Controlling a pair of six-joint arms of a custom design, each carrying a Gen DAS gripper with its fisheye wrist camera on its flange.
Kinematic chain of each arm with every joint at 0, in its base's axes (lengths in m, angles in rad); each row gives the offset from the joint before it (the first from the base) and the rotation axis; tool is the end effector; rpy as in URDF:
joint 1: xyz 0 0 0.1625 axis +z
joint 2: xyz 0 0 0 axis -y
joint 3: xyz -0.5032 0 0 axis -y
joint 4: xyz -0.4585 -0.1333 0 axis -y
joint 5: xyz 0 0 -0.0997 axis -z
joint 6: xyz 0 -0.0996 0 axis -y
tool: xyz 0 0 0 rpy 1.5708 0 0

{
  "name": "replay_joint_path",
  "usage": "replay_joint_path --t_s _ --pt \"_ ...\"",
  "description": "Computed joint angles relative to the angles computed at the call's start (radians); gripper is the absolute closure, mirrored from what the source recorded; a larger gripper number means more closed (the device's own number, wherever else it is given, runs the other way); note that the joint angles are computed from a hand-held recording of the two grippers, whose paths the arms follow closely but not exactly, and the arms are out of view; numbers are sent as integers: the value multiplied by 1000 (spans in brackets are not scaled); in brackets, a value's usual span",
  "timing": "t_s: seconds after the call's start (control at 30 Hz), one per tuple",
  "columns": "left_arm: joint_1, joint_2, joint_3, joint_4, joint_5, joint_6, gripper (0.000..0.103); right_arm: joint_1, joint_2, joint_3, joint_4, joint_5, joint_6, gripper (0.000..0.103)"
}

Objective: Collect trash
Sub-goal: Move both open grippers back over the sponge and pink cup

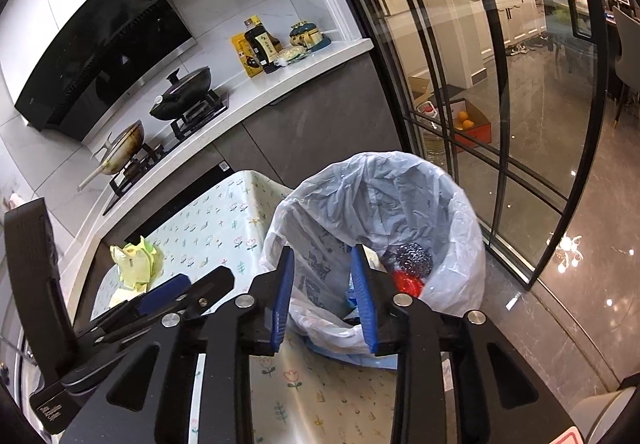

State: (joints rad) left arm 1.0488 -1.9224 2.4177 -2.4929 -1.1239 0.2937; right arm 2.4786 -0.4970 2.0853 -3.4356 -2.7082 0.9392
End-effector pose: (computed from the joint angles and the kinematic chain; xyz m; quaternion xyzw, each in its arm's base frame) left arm -0.0257 -0.3983 0.3765 0.3349 0.8935 -0.2298 0.1916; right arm 0.4533 -0.2995 -0.0690 -0.0873 -0.8333 0.4955 0.2290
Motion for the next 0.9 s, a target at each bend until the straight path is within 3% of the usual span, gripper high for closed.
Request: replay_joint_path --t_s 0.6,0.73,0.9 --pt "138 -82 -82 1 43 80 32 16 115 -222 96 87 -117 53" --pt "190 -92 -107 -13 42 92 21 22 142 -270 111 111 -126 49" --pt "267 -93 -144 -27 29 125 16 27 183 -342 159 144 -145 47"
